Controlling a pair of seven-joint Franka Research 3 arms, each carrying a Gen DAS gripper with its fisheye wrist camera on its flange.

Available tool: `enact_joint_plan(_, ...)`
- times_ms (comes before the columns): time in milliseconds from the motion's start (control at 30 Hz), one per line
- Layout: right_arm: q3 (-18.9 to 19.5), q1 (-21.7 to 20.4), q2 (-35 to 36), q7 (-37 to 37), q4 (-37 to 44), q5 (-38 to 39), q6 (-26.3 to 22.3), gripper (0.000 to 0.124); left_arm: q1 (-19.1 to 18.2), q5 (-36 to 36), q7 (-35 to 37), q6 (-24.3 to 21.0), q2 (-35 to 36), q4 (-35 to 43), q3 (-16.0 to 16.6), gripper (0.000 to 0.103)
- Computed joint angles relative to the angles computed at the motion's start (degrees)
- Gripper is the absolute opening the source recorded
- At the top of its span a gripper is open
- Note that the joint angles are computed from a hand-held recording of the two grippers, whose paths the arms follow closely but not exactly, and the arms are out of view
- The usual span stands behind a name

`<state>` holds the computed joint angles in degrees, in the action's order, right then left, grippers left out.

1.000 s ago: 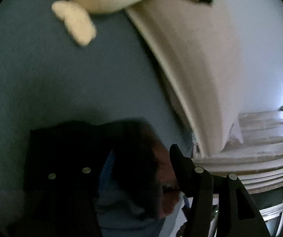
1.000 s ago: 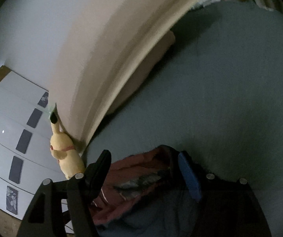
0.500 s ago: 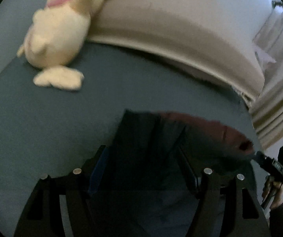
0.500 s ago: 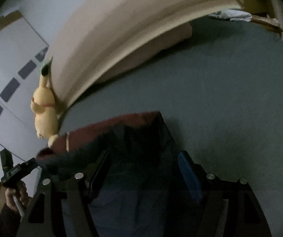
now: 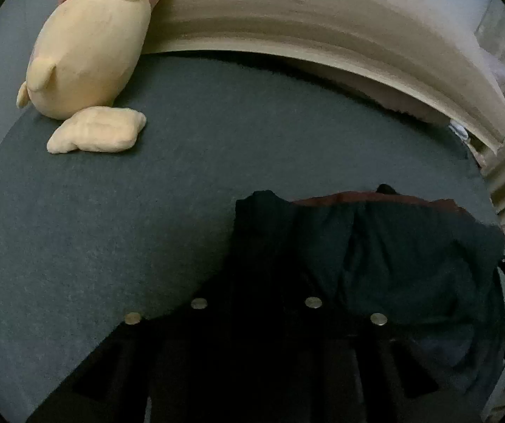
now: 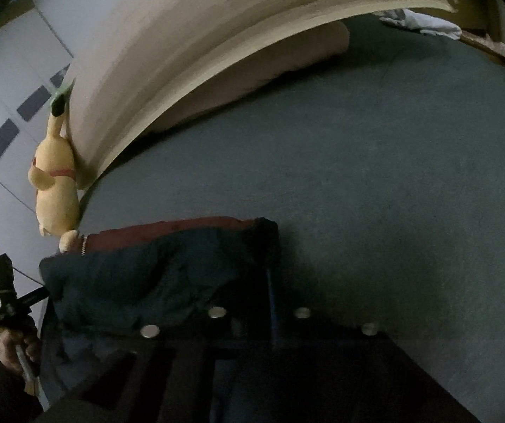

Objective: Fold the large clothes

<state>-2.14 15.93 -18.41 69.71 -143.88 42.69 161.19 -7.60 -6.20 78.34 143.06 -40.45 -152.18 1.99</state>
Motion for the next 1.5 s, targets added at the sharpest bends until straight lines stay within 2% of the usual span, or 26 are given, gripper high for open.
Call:
enact_joint_plan(67,0.8,-1.0,0.1,1.8,-0.1,-1.8,0.4,0.007,0.7,1.1,-0.7,0.1,0.7,0.1,-1.0,0.017)
enact_joint_plan(167,2.7,-3.6,1.9,8.1,-0.2,-7.1,-0.3,0.006,2.1,3.1,-3.8,-1.0,2.5,0.9,-3.0,0.016)
enact_joint_plan(400,3.0,-4.3,0.7,14.3,-0.7,-12.0,-1.0,0.01,3.0,6.8,-9.3,-3.2,2.8,2.8,-5.3,0.021)
enact_joint_plan(433,2.7,-4.0,-0.4,14.5,-1.3,-11.9,-0.8,0.017,3.0,7.1,-9.8,-2.9,1.7,2.3,-5.3,0.022)
enact_joint_plan(500,1.8,-3.3,-3.1,14.2,-2.6,-10.7,-0.3,0.055,3.5,8.4,-11.7,-3.0,-0.6,1.9,-5.7,0.03)
enact_joint_plan(533,2.0,-3.7,-4.4,15.0,-3.3,-11.0,0.2,0.082,3.7,8.9,-12.6,-3.3,-1.3,2.2,-5.8,0.034)
enact_joint_plan(600,2.8,-4.3,-6.7,16.6,-4.6,-12.0,2.9,0.084,4.1,10.3,-14.3,-1.9,-3.7,2.0,-6.3,0.037)
enact_joint_plan(667,2.5,-3.6,-8.1,17.0,-4.6,-12.2,4.3,0.084,4.2,12.3,-15.7,-0.8,-5.3,2.1,-7.4,0.046)
enact_joint_plan(733,1.7,-1.5,-8.7,16.3,-4.1,-11.5,4.6,0.084,3.1,13.8,-16.0,2.6,-5.4,1.7,-7.8,0.051)
enact_joint_plan(800,1.0,1.3,-8.5,14.2,-3.3,-10.7,4.1,0.084,0.1,14.3,-15.3,5.2,-4.3,2.3,-8.9,0.051)
enact_joint_plan(867,0.2,5.3,-7.3,9.8,-1.6,-8.4,2.0,0.084,-3.4,13.8,-13.4,7.2,-1.8,3.2,-8.4,0.051)
enact_joint_plan(900,1.9,4.6,-6.9,10.0,-1.5,-9.4,1.6,0.084,-4.5,14.3,-12.8,7.3,0.0,4.1,-9.5,0.051)
enact_joint_plan(933,5.6,2.1,-5.6,13.3,-0.7,-14.4,1.1,0.084,-3.7,15.3,-12.8,7.2,2.0,5.3,-11.1,0.051)
enact_joint_plan(967,9.3,-1.3,-4.8,17.1,0.0,-19.8,0.2,0.083,-1.7,19.7,-15.9,5.4,4.9,7.2,-14.8,0.051)
enact_joint_plan(1000,14.0,-5.8,-3.3,22.3,1.0,-27.2,-0.3,0.083,-0.5,21.0,-17.2,4.1,6.4,8.3,-16.5,0.051)
enact_joint_plan(1033,17.7,-9.3,-1.7,27.1,2.0,-34.1,-0.7,0.083,-0.8,21.5,-18.0,3.1,7.9,9.1,-16.4,0.051)
enact_joint_plan(1133,21.0,-12.8,2.2,34.3,4.3,-44.1,-2.3,0.083,-0.6,23.6,-21.8,1.0,12.4,11.5,-16.8,0.052)
enact_joint_plan(1200,21.2,-13.4,4.0,37.7,5.7,-47.9,-2.5,0.085,-1.3,24.2,-21.9,-0.3,14.7,13.3,-15.9,0.055)
enact_joint_plan(1300,20.3,-12.5,8.1,40.7,10.0,-51.2,-6.1,0.092,-1.4,25.9,-22.8,-1.7,16.9,15.1,-15.7,0.06)
enact_joint_plan(1400,18.5,-10.8,10.8,42.5,12.6,-52.0,-7.8,0.101,-1.3,27.9,-25.2,-2.7,17.6,15.7,-16.2,0.068)
enact_joint_plan(1500,16.1,-8.4,12.0,42.1,13.4,-50.1,-8.4,0.102,-2.1,28.0,-26.6,-4.1,17.9,16.4,-16.1,0.076)
